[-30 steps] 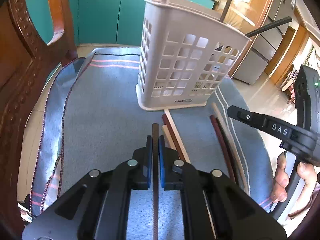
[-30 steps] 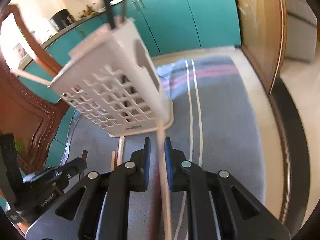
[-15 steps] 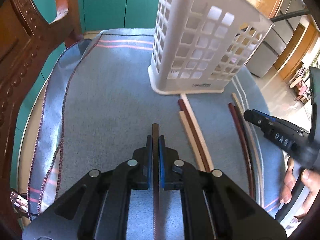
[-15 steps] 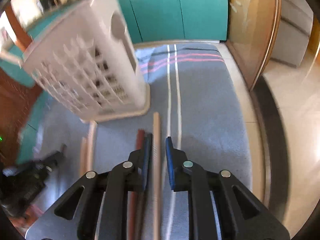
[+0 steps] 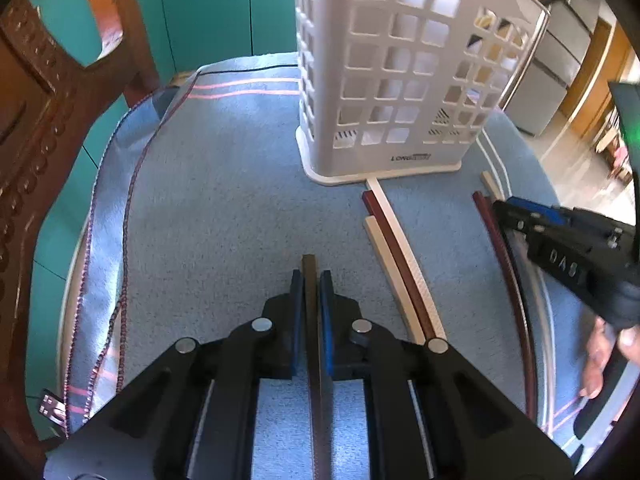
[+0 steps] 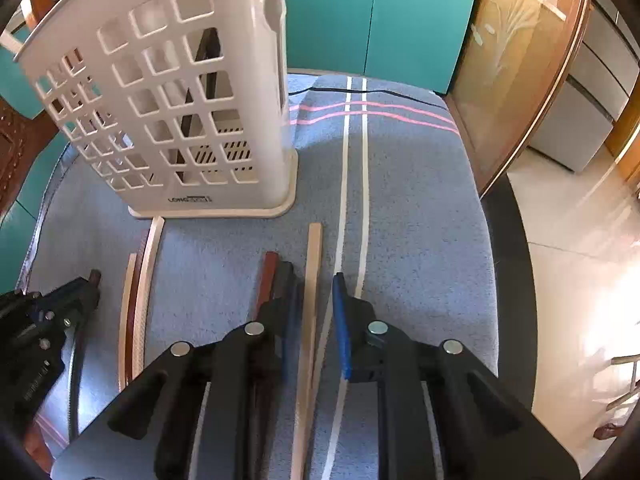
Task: Organize utensils
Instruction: 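Lift the left chopstick into the holder while the right inserts its light chopstick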
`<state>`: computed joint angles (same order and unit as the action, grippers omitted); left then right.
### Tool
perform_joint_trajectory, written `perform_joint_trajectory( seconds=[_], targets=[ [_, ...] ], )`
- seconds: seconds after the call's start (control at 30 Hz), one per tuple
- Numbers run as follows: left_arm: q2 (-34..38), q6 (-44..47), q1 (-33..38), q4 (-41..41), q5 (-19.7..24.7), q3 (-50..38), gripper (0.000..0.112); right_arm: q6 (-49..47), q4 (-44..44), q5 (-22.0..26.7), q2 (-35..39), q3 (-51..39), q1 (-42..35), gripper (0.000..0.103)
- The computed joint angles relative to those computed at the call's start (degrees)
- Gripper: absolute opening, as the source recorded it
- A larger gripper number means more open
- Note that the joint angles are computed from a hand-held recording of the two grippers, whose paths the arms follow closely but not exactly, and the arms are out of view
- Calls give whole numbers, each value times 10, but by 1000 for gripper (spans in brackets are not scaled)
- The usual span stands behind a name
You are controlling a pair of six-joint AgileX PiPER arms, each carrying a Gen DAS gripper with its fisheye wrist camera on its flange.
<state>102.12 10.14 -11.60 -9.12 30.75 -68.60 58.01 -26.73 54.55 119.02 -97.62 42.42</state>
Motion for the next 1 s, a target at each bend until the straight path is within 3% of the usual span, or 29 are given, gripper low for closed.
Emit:
perform_joint_trajectory(
  seconds=[0.07, 0.27, 0.43, 0.57, 0.7, 0.8, 0.9, 1.0],
  targets=[
    [1, -8, -5, 7, 6, -6, 8, -4, 12, -6, -1, -3, -3, 8],
    [-33, 65, 13, -78, 9, 4, 7, 2, 22, -66, -19, 23, -20, 6],
    [-166, 160, 41, -173, 10, 55, 7, 75, -36, -129, -135, 130, -2, 6],
    [-273, 224, 88, -256, 56, 79, 7, 172, -111, -154, -243, 212, 35, 6],
    [-337, 224, 115, -275, 92, 57, 7, 260, -179, -137, -327, 263, 86, 7],
    [-354, 206, 117, -269, 107, -8, 7, 276, -196, -116, -370, 259, 103, 7],
    [-321, 175, 109, -256, 113, -109, 7, 260, -221, -82, -371, 203, 114, 7],
    [-274, 134, 88, -235, 86, -212, 7, 210, -229, -55, -345, 104, 100, 7]
  ],
)
